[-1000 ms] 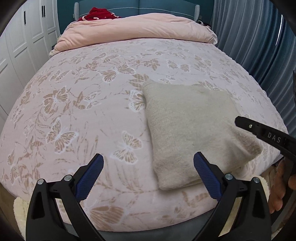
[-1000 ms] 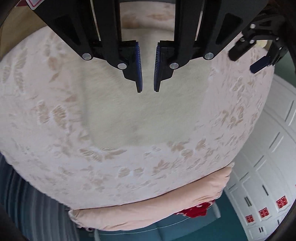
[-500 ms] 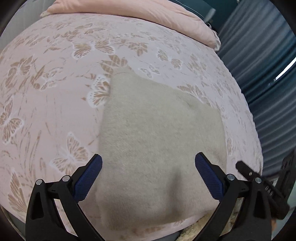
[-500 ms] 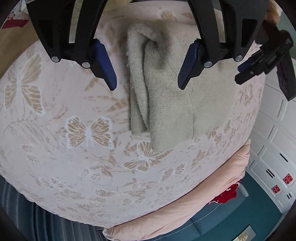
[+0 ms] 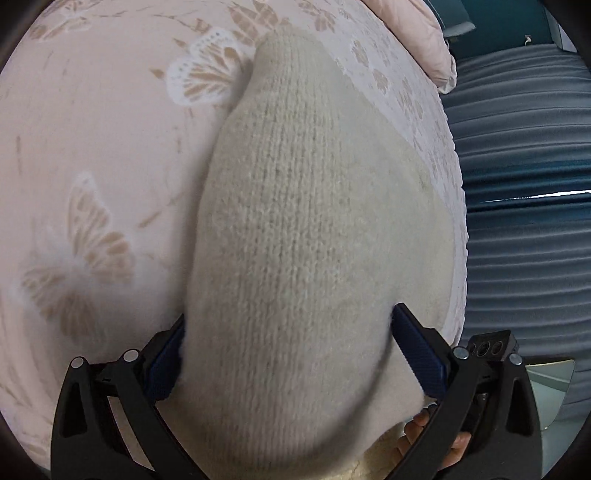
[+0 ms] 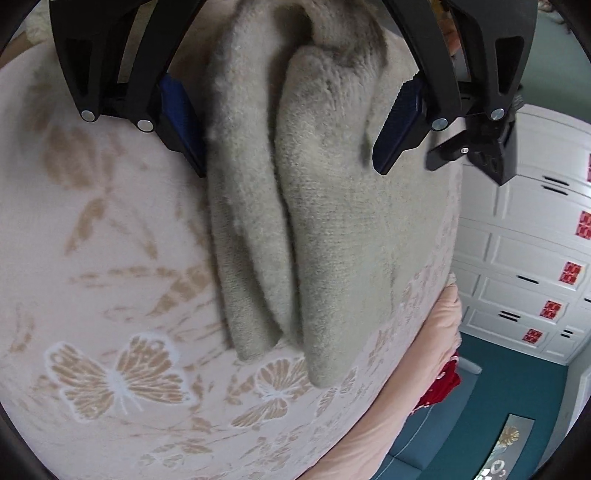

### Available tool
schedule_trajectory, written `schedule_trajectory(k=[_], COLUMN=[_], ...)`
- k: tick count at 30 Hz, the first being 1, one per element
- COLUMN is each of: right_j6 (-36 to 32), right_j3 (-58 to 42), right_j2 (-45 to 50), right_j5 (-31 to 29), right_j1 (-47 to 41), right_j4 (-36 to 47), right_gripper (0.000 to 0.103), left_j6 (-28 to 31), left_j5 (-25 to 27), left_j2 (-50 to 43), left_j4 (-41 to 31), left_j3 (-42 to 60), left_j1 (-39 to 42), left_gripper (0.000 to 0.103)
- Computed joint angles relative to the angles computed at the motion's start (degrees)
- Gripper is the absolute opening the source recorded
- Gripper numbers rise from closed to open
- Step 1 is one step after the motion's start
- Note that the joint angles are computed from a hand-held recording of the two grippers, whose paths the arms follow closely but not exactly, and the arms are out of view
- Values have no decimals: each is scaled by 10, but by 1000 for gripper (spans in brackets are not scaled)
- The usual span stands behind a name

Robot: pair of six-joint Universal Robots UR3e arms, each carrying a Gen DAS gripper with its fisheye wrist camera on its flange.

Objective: Fold small clothes

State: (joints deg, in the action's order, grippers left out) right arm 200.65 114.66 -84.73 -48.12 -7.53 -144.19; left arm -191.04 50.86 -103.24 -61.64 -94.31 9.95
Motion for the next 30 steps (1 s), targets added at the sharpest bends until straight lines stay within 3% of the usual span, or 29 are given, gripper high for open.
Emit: schedule_trajectory(k=[4,9,11,13,14,17,20,23,25,28,30], right_j6=[-7,10,20,31,48,85,105,101,91,63,53], right_j3=[-10,-52,-76,-81,-68,-39,-5,1,-2,-81,-163], right_j2=[57,131,137,125,112,54,-49,-183,-278,-371,-379], right_j5=[67,122,95,71,68,43,23,-15,-4,4,-5], right_j1=[-16,-17,-3,0,0,10,11,0,-36,-77,-78], right_j4=[-50,-94,-78,-60,-75,-100,-101,-22,38,155,197], right_gripper=[87,87,72,42,40,36,35,35,35,35,36], left_j6=[-7,-19,-17,-9,-9,4,37,67,80,108,125], left_j5=[23,0,-2,-4,-9,1,0,-13,-25,-73,-111], left_j2=[-55,-103,-109,-100,-87,-46,-21,11,37,71,96], left_j4=[-13,-47,-59,-57,-44,-41,-95,-143,-164,-214,-249], left_j3=[78,136,149,146,130,114,157,199,228,289,333], left_j1=[-31,-32,-33,-34,-33,-41,-63,-82,-96,-93,-79], left_gripper=[98,98,98,98,96,84,76,75,75,75,75])
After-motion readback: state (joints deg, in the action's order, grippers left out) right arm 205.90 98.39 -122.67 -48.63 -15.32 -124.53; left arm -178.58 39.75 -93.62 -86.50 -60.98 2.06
